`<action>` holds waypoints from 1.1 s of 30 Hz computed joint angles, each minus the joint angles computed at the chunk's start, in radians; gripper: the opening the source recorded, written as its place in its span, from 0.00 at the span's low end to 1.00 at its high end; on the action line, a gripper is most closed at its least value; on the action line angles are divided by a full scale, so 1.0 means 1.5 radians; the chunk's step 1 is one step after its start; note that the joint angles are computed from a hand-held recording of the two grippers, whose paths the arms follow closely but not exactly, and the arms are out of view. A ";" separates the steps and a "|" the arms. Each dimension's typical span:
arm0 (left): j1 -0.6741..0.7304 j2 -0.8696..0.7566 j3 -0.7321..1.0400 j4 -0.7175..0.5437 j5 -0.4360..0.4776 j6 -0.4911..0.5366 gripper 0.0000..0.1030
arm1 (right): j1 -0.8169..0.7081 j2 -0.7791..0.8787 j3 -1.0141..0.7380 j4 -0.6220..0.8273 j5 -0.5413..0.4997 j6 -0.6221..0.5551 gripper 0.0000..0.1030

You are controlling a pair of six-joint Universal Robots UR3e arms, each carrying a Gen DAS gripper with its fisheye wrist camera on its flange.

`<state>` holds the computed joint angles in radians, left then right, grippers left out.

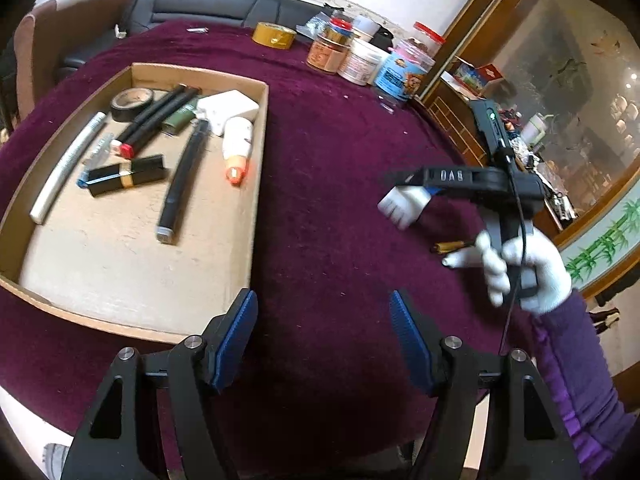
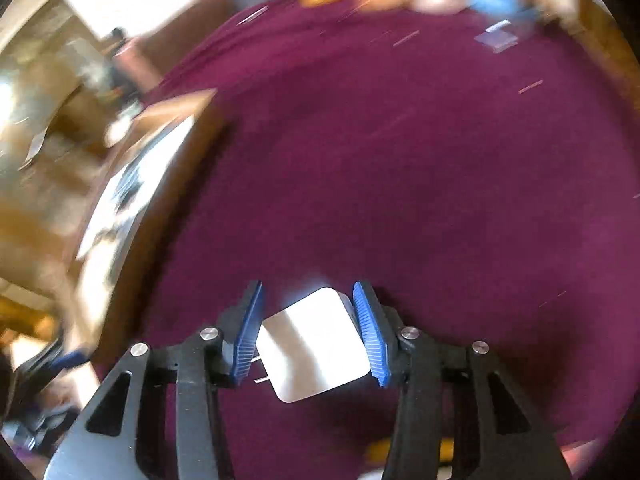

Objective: Organize rigid objects

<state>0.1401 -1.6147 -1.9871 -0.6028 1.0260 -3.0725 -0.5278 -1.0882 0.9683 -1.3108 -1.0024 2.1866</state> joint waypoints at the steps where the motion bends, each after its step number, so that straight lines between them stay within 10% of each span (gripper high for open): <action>1: -0.003 -0.001 0.002 -0.002 0.000 0.001 0.61 | 0.002 -0.040 0.057 -0.024 -0.002 -0.024 0.44; 7: -0.011 0.017 -0.002 0.001 0.004 0.007 0.61 | -0.132 -0.253 0.259 -0.083 0.113 -0.078 0.45; 12: -0.053 -0.011 0.024 0.017 0.022 0.015 0.61 | -0.391 -0.465 0.470 -0.098 0.314 -0.156 1.00; 15: -0.094 -0.056 0.062 0.024 0.048 0.013 0.61 | -0.382 -0.360 0.421 -0.159 0.252 -0.024 1.00; 22: -0.162 -0.138 0.139 0.032 0.119 0.014 0.61 | -0.424 -0.256 0.392 -0.158 0.181 -0.007 1.00; 28: -0.163 -0.153 0.159 0.013 0.101 -0.003 0.61 | -0.446 -0.278 0.391 -0.108 0.126 -0.066 0.78; 33: -0.158 -0.156 0.157 -0.005 0.082 -0.006 0.61 | -0.328 -0.178 0.321 -0.170 0.056 0.069 0.68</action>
<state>-0.0968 -1.8492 -1.7510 -0.6101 1.1495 -3.0820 -1.0206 -1.3551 1.4503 -1.5662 -0.9186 2.2903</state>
